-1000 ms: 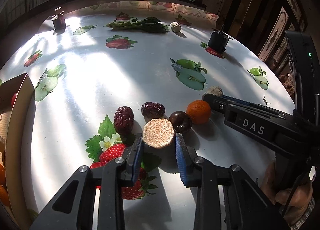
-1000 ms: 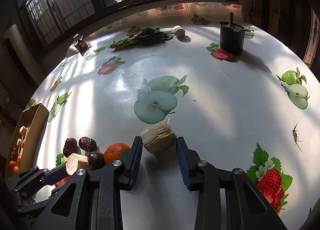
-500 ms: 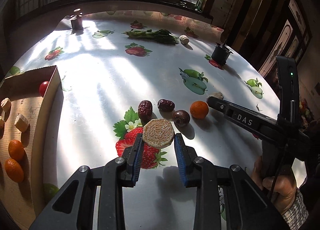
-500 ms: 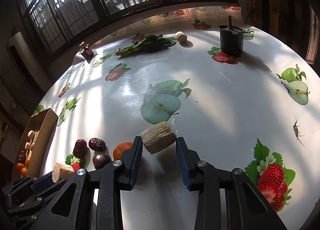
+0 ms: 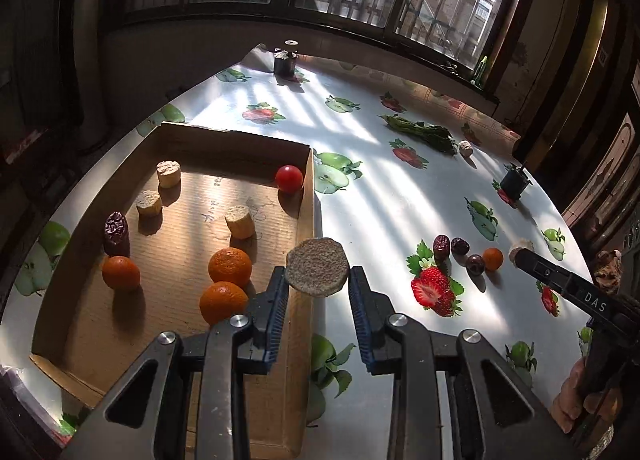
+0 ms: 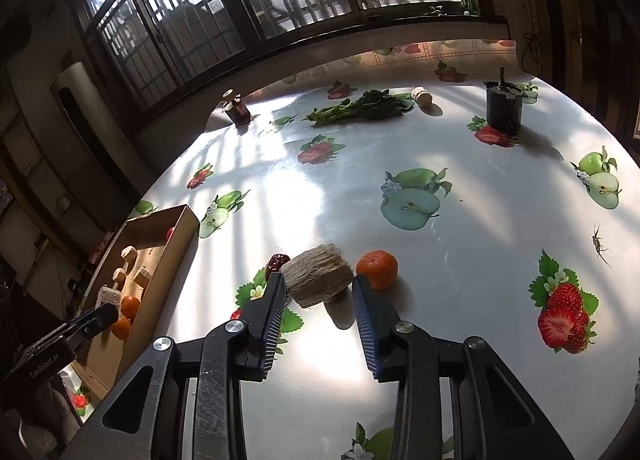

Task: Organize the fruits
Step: 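Carry the beige slice and beige block into the tray and open both tools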

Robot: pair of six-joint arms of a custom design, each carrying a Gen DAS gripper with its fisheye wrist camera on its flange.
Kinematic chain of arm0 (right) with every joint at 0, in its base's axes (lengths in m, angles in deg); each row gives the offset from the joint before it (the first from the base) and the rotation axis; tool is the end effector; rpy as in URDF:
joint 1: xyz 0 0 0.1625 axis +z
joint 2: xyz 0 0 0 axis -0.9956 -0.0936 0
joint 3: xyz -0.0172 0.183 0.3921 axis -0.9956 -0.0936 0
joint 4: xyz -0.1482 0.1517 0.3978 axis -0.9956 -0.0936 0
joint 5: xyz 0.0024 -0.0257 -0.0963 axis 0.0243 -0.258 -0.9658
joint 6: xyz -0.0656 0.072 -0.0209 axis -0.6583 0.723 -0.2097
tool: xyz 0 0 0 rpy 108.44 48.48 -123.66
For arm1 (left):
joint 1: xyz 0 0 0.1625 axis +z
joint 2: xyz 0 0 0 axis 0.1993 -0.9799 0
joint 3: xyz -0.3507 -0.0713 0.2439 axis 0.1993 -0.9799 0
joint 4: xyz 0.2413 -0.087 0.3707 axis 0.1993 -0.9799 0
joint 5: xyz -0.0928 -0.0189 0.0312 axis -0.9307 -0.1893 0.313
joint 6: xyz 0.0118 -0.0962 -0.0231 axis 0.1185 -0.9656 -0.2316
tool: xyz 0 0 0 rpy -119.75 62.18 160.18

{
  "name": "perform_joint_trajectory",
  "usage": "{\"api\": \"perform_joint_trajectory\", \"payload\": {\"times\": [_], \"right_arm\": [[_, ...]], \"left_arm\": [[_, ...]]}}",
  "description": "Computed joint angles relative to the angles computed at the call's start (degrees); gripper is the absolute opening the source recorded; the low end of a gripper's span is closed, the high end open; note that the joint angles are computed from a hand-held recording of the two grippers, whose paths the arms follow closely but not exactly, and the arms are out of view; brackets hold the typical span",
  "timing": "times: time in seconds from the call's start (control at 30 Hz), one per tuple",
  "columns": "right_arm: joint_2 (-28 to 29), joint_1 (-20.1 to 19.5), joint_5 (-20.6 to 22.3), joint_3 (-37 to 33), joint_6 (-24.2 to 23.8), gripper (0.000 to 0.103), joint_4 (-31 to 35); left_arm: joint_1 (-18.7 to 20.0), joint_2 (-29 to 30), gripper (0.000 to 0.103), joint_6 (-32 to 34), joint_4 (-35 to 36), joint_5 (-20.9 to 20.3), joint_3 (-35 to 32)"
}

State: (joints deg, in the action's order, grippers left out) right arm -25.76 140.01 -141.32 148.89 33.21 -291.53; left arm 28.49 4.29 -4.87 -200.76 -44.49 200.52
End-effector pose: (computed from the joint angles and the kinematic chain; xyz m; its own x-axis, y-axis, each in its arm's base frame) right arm -0.0976 -0.3843 0.2846 -0.8725 0.3202 0.3691 -0.1377 0.5636 -0.8145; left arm -0.2916 -0.4863 -0.1075 -0.7732 0.4461 -0.4507 0.6097 0.7185 -0.3348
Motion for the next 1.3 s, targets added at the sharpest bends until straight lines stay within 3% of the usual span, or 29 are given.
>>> {"api": "perform_joint_trajectory", "payload": {"times": [0.3,0.53,0.73,0.97,1.3], "right_arm": [[12.63,15.45,-7.31,-3.16,-3.48,0.038,-0.85],[22.79,22.81,-12.5,-8.02,-6.03,0.038,2.38],[29.0,25.24,-16.54,-11.54,-6.89,0.038,4.35],[33.15,26.66,-20.47,-13.34,-8.56,0.038,3.9],[35.13,27.4,-21.85,-13.68,-10.47,0.038,1.1]], "left_arm": [[5.67,-5.49,0.03,-2.06,0.05,6.15,3.83],[8.27,-7.79,0.03,-3.24,4.0,8.39,4.69],[10.1,-7.59,0.03,-4.47,7.8,7.77,4.01],[10.17,-7.0,0.03,-3.92,6.1,7.84,4.01],[10.18,-8.21,0.031,-4.5,3.29,5.88,5.24]]}}
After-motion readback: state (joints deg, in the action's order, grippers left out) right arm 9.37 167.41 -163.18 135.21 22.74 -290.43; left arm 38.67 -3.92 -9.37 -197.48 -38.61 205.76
